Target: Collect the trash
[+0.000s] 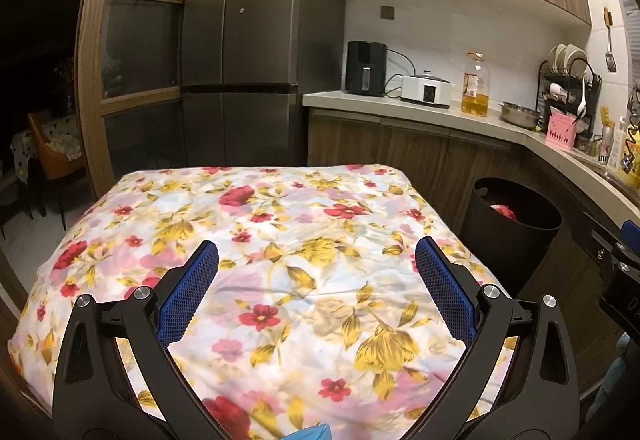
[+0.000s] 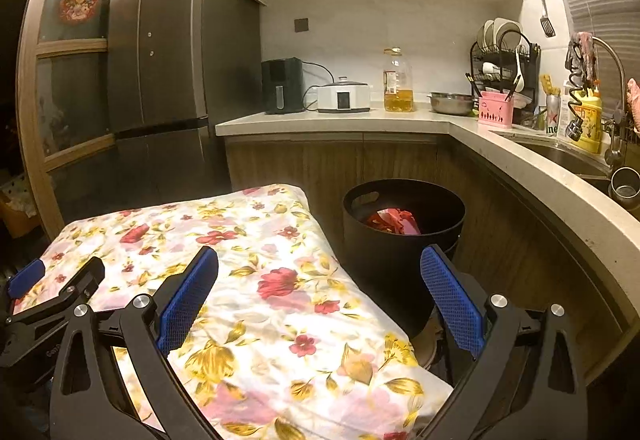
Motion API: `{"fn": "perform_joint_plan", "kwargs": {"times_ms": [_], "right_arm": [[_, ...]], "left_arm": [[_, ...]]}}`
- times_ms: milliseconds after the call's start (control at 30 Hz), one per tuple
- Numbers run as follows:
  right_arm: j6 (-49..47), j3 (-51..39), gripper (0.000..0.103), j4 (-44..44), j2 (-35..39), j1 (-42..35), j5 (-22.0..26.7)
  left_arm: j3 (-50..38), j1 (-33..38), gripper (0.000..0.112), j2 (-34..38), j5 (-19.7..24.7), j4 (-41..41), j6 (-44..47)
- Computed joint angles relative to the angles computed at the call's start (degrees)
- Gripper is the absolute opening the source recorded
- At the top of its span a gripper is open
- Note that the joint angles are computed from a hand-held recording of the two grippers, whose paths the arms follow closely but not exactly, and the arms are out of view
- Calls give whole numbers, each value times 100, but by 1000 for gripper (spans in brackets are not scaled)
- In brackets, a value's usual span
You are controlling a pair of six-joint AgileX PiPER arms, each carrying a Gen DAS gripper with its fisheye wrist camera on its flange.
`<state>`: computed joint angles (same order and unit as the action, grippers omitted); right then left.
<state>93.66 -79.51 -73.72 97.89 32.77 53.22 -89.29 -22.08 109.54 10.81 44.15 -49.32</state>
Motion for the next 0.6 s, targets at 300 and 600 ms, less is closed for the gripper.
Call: {"fn": "perform_joint_plan", "kwargs": {"times_ms": [300, 600], "right_arm": [[23, -35, 97, -33, -39, 258, 199], [58, -66, 97, -75, -43, 378, 291]], "left_arm": [[409, 99, 97, -309, -184, 390, -424], [625, 133, 97, -471, -325, 711, -784]]}}
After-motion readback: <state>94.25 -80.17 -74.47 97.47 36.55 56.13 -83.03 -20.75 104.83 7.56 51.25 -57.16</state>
